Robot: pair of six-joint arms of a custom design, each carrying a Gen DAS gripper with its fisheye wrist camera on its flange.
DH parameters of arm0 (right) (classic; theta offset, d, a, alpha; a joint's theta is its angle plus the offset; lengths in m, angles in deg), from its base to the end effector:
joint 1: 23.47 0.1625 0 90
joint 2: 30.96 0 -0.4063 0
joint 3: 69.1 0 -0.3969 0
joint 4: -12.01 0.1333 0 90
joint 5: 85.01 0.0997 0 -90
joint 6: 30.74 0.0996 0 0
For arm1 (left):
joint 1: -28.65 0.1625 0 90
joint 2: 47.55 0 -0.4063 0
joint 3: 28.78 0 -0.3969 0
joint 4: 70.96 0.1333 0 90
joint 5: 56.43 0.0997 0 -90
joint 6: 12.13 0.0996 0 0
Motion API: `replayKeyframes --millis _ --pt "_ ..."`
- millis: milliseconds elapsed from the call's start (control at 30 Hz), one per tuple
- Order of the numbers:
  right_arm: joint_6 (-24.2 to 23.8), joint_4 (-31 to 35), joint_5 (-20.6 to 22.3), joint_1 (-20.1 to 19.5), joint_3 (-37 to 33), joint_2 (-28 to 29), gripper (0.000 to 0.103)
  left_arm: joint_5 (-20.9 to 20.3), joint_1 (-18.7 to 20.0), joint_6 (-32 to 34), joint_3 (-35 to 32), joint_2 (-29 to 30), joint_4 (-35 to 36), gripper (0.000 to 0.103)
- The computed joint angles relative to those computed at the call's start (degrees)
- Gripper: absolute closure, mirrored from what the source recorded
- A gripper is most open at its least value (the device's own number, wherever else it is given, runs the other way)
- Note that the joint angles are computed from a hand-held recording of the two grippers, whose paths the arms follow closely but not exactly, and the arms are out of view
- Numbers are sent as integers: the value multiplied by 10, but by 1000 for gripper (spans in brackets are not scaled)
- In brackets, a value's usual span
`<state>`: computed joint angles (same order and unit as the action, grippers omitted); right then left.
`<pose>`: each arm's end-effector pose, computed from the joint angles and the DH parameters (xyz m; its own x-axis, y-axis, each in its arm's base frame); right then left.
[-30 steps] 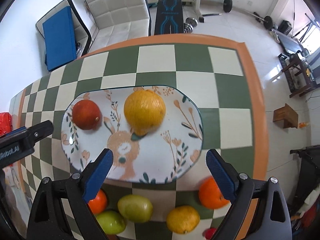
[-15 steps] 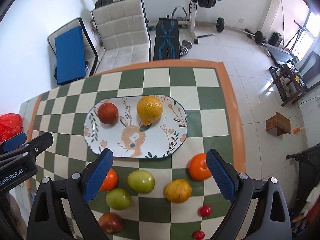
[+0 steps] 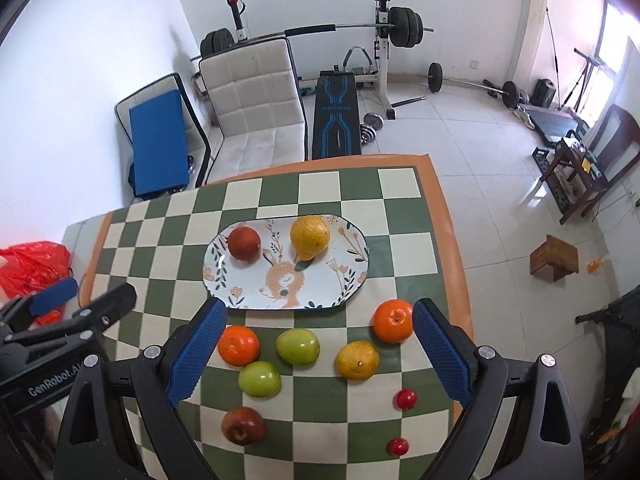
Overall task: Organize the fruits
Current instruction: 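Lift both tools back from the plate toward the remaining fruit, then grasp the green apple with the left tool while the right tool grasps a tangerine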
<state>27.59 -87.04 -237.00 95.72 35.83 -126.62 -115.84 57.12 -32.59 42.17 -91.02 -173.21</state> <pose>0.2596 -0.3717 0.4557 -0.6295 0.6212 0.4668 0.0915 0.6558 -0.7494 -0.5458 -0.5053 0.1500 -0.5709 0.6079 -0.5519 0.6923 0.7177 0.0745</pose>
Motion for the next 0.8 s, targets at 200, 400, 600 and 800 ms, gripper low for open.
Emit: replayKeyframes --millis 200,400,600,800 --pt "19 -16 27 -10 29 -28 7 -4 11 -20 7 12 31 0" --pt "-31 -94 115 -111 112 -87 7 -16 26 -34 22 47 90 0" --pt "-136 -189 208 -252 192 -110 8 -37 30 0 41 89 116 1" --pt "-190 -226 264 -330 218 -95 20 -51 33 27 40 126 141 13"
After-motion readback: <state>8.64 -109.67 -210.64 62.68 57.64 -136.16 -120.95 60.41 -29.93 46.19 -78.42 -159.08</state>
